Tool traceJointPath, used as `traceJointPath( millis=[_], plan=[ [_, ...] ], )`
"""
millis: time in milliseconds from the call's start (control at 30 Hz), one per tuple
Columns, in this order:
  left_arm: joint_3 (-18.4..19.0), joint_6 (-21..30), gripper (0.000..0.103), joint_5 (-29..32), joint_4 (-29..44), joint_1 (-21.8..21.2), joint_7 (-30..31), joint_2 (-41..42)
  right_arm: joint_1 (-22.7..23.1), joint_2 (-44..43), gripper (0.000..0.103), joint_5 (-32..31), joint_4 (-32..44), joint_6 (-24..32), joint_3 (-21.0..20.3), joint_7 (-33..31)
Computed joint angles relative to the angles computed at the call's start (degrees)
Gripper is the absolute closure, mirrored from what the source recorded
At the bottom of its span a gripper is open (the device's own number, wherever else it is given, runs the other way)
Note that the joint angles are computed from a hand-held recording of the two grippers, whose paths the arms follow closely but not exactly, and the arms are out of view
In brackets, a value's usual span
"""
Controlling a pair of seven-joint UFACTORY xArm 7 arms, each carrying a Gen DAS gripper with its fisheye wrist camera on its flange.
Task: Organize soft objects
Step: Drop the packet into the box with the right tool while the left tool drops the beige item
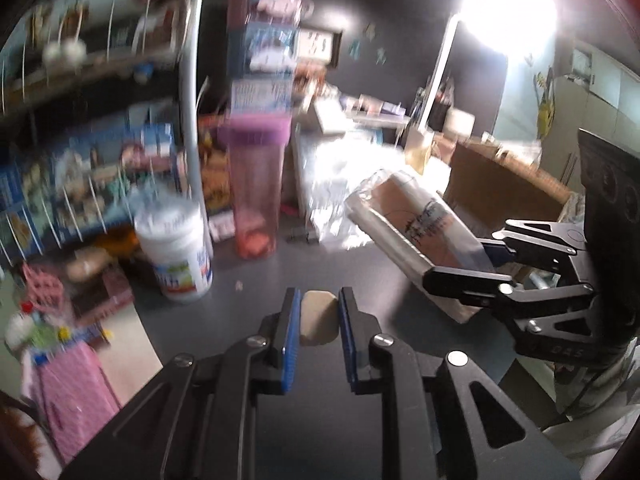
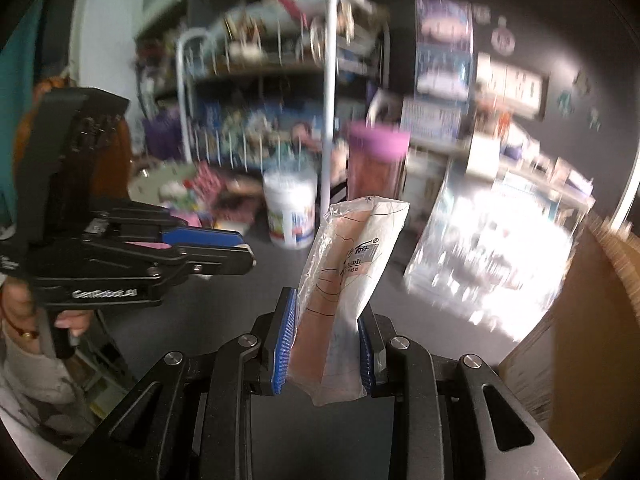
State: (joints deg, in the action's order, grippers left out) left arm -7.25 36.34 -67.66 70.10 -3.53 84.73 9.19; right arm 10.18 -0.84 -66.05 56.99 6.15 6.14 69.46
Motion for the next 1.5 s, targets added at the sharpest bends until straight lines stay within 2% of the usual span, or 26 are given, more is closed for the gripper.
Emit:
traceJointPath(
  millis=[100, 267, 433, 667, 900, 1000, 1067, 1133, 1233, 1367, 1400, 1467, 1500],
  plan=[
    [-0.2, 1.6, 0.087, -2.1, 0.4, -0.2, 1.7, -2.2, -1.3, -4.0, 0.08, -7.8, -0.8, -0.5, 0.4, 6.9],
    [-0.4, 4.2, 0.087, -3.2, 2.5, -2.3, 2.5, -3.8, -6.1, -11.7, 0.08, -20.4, -3.4, -0.4, 2.4, 19.2],
    [-1.4, 5.1, 0.087, -2.5, 4.7, -5.8, 2.5, -4.7, -8.3, -20.8, 0.08, -26.3, -8.7, 0.1, 0.5, 25.6],
    [-4.4, 6.2, 0.087, 2.1, 9.9, -11.4, -0.3, -2.5, -12.6, -30.6, 0.08, -16.7, -17.9, 0.2, -2.3, 15.1],
    [-7.4, 3.0, 0.087, 11.7, 14.4, -16.4, -7.7, 2.2, -11.7, -31.3, 0.079, -3.5, -24.1, -1.2, -8.9, -2.2],
    [-8.3, 1.8, 0.087, 16.5, 16.0, -17.8, -11.5, 4.3, -13.5, -31.1, 0.077, -1.2, -25.6, -0.1, -8.1, -5.7],
    [-8.7, 1.3, 0.087, 19.6, 17.3, -18.4, -14.2, 5.8, -15.4, -30.9, 0.062, -0.2, -26.2, -0.3, -7.2, -6.9],
    [-9.2, 0.9, 0.087, 22.4, 18.4, -18.8, -16.4, 7.1, -19.6, -30.8, 0.056, -1.4, -26.6, -2.2, -4.7, -5.5],
    [-9.7, 0.4, 0.087, 26.6, 19.8, -19.4, -19.5, 8.9, -22.6, -31.3, 0.055, -0.7, -27.5, -4.9, -3.2, -6.4],
    [-10.2, 0.0, 0.086, 31.1, 21.8, -19.8, -23.5, 11.0, -24.1, -31.7, 0.055, 1.7, -28.4, -7.8, -2.6, -8.9],
    [-10.3, -0.1, 0.083, 31.8, 21.9, -19.7, -24.1, 11.2, -24.2, -31.7, 0.055, 2.5, -28.6, -8.1, -2.6, -9.7],
    [-10.9, -0.2, 0.069, 32.5, 22.3, -19.3, -24.7, 11.6, -24.3, -31.8, 0.055, 4.1, -28.8, -7.9, -2.1, -11.1],
    [-11.2, -0.7, 0.056, 32.2, 22.0, -18.9, -24.5, 11.5, -24.5, -31.8, 0.055, 4.8, -28.8, -7.7, -1.7, -11.7]
  ],
)
